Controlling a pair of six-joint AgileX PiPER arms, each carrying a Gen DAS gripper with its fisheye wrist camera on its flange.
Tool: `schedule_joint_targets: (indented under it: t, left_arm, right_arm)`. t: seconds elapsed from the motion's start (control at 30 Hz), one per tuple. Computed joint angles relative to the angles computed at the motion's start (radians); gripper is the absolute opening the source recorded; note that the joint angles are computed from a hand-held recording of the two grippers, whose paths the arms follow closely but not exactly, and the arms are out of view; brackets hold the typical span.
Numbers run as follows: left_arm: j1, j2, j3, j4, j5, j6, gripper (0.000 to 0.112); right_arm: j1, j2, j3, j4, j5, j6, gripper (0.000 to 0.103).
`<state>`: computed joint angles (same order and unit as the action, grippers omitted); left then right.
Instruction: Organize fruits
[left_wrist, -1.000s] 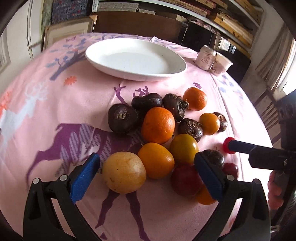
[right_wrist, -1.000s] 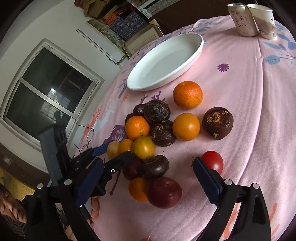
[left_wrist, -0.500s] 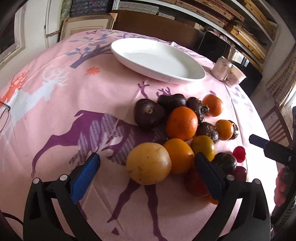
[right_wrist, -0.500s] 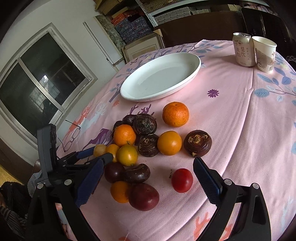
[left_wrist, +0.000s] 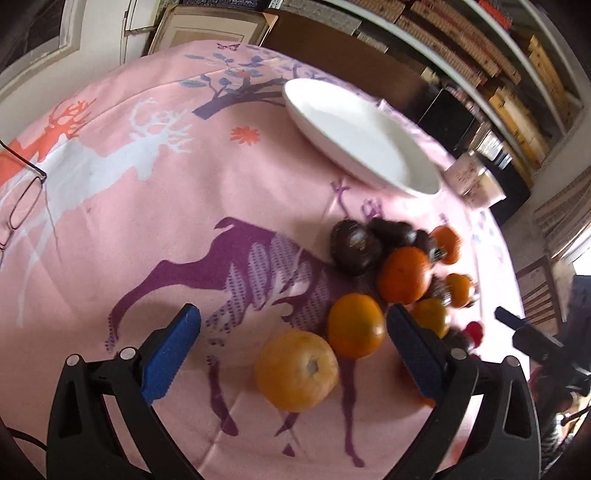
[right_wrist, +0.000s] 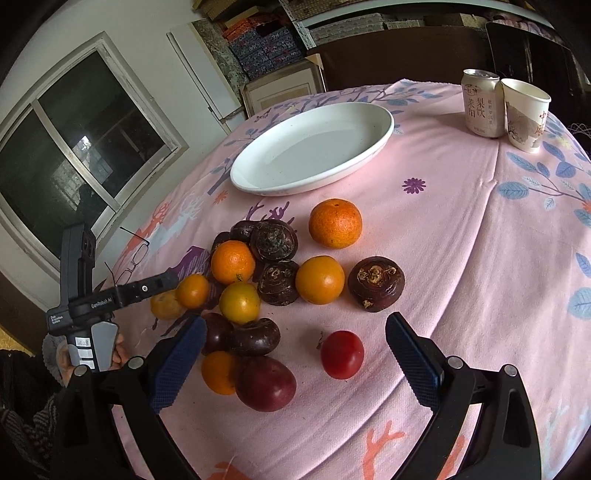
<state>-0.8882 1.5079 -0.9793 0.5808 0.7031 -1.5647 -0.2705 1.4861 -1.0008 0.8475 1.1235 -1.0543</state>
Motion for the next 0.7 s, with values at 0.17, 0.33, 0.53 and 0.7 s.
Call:
schedule_joint_targets:
  t: [0.17,0.33,0.53,0.7]
  left_arm:
    - [-0.091,0.047,-0.111,0.050,0.209,0.056,0.099]
    - [-0.064,0.071,-0.104,-0.040,0.134,0.166,0.099]
    - [-0.082,0.110,-0.150,-0.028,0.179,0.187,0.099]
    - [-0.135,0.201,-0.225,-0.015,0.278,0.262,0.099]
  right_arm:
    - [-0.008,-0.002,-0.004,0.001,0.022,-0.018,0.098]
    - [0.012,0.010,-0.013,-0.019,0.012,0.027,0.098]
    - [0.022,0.031,-0.017,-0.009,0.028,0.038,0.098]
    - [0.036,0.049,-0.023,0.006,0.054,0.050,0.098]
